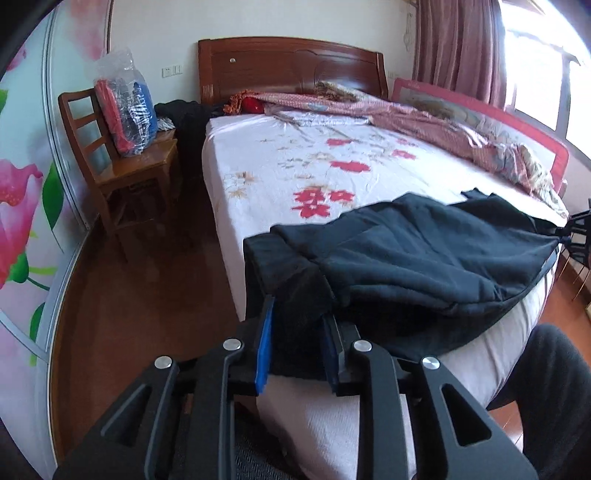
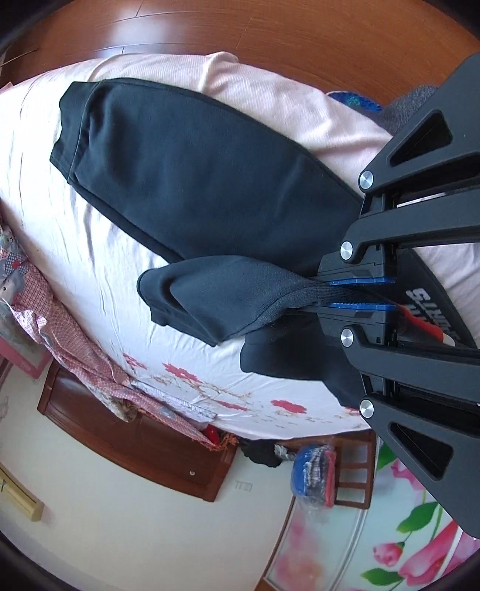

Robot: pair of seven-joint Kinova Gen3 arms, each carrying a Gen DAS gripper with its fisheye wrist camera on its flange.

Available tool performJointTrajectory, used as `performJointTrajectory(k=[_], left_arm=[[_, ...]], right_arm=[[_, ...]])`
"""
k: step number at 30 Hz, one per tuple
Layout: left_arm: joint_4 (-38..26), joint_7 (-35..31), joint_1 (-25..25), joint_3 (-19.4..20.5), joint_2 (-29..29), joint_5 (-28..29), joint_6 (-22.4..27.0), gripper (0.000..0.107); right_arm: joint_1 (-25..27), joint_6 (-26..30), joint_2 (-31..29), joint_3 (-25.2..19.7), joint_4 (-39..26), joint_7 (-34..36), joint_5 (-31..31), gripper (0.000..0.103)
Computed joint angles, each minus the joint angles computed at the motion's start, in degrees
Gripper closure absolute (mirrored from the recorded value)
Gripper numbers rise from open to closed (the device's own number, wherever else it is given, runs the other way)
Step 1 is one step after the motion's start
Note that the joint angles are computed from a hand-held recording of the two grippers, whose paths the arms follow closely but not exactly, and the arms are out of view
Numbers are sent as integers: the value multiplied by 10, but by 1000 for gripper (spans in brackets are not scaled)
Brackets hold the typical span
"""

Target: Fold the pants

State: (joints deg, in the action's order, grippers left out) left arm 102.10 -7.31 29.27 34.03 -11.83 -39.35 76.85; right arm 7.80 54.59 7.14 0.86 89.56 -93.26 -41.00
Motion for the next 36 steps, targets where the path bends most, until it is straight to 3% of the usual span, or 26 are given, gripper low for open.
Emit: performJointTrajectory(k=[4, 10, 13, 16, 18, 20, 22, 23, 24, 25, 30, 34, 36], left_arm=[[9, -7, -6, -36, -5, 39, -9, 79], [-41, -21, 6, 2, 16, 18, 100, 49], [-71, -4, -43, 66, 17, 0, 162, 38], [-101, 9, -82, 92, 6, -31, 157, 31], [-106, -2, -55, 69, 13, -63, 113, 19], [-103, -13, -16, 36, 45, -92, 66, 18], [-106, -23, 25, -10, 93, -100, 20, 18], [-107, -30, 46, -36, 112, -101, -4, 18], [-110, -40, 56, -54, 134, -96, -25, 18], [-116, -54, 63, -68, 155, -87, -36, 18], [-136, -43, 79, -85, 227, -54, -18, 18], [-97, 1, 137, -125, 219, -87, -35, 18], [-102, -3, 144, -140, 217, -77, -36, 17]], right_arm=[[-4, -6, 15, -4, 19, -1, 10, 97], [2, -14, 27, -1, 29, -12, 15, 97], [6, -12, 32, -1, 23, -20, 19, 97], [5, -10, 38, -5, 11, -28, 36, 97], [-3, 1, 43, -9, 1, -34, 60, 97], [-9, -7, 39, -7, 6, -55, 76, 97], [7, -2, 37, -19, 12, -63, 72, 80], [20, 2, 33, -36, 10, -71, 84, 77], [23, 9, 26, -41, 5, -74, 97, 63], [15, 19, 17, -38, -5, -82, 119, 55], [-101, 31, -20, 39, -55, -88, 236, 55], [-207, 34, 33, 67, -161, -35, 329, 55], [-229, 20, 81, 49, -215, -36, 371, 55]])
